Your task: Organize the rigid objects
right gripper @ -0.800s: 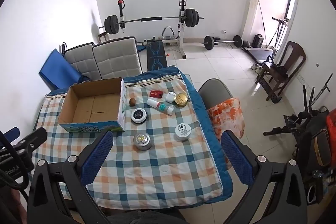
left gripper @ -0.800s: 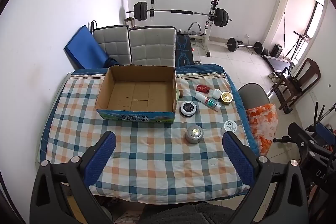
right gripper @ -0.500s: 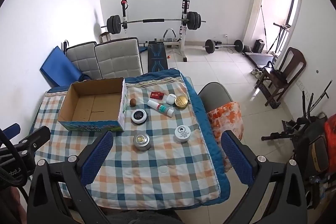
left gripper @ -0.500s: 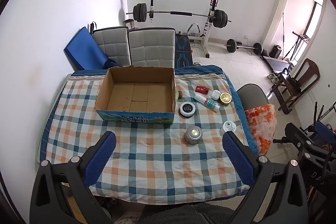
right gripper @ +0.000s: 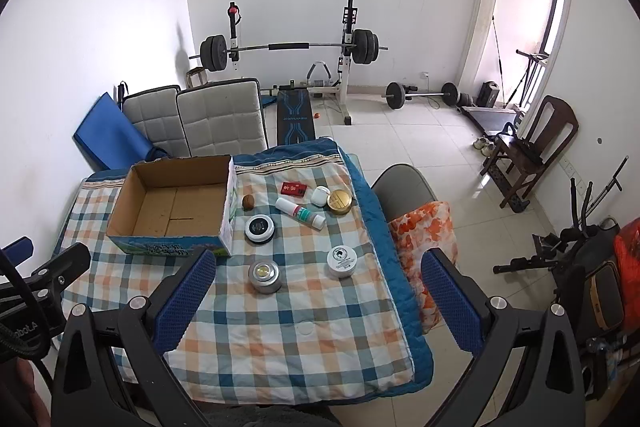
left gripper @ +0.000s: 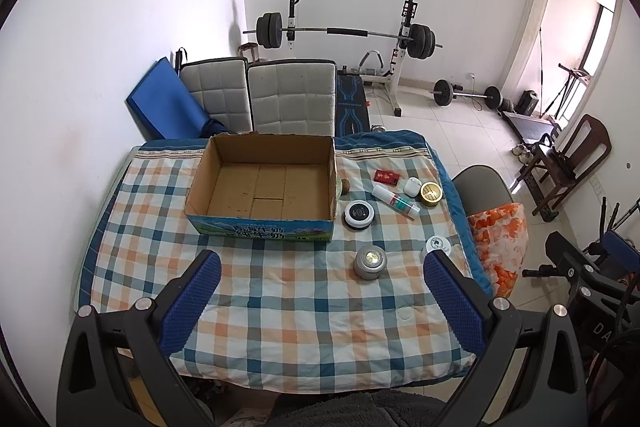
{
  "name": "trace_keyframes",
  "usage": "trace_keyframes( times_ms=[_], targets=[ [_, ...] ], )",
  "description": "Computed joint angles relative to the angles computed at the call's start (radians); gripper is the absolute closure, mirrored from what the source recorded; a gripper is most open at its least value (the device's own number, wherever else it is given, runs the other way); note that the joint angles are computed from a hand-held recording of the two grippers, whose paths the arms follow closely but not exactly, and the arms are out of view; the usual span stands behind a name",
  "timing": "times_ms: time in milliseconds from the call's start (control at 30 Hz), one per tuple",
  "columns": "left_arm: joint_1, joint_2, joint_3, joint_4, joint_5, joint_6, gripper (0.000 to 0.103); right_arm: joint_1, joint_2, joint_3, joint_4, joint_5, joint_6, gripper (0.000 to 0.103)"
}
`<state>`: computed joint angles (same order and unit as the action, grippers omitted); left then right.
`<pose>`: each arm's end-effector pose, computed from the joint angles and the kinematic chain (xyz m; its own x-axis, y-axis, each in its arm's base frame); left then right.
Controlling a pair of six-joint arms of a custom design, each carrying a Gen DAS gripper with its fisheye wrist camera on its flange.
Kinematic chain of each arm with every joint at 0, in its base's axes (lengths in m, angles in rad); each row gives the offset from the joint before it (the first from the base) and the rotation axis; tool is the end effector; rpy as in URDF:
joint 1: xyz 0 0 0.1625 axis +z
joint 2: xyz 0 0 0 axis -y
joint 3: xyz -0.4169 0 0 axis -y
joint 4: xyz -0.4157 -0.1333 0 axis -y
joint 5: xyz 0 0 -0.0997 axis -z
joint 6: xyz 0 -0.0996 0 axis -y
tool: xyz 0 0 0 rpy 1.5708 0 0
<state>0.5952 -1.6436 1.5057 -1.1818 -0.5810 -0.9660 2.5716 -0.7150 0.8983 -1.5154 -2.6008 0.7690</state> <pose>-0.2631 -0.4397 0.5577 -0.7370 -0.1221 -0.6648 0.3444 0.7785 -0.5248 0.7064 -0.3958 0.2867 -0.6459 -0.0254 0.7630 -0.5133 0.7543 -0.4094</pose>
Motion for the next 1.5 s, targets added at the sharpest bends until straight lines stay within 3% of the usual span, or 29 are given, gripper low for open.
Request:
trace_keyframes(
  times_ms=[200,1500],
  targets=[
    [-0.007,0.029,-0.060,0.035,0.027,-0.013,0.000,-0.002,0.001,0.004,-0.031,-0.010,-0.020,0.000],
    [-0.015,0.015,-0.022,0.026,0.043,-0.025,0.000,-0.009,-0.003,0.028,-0.060,-0.013,-0.031,0.000]
  ],
)
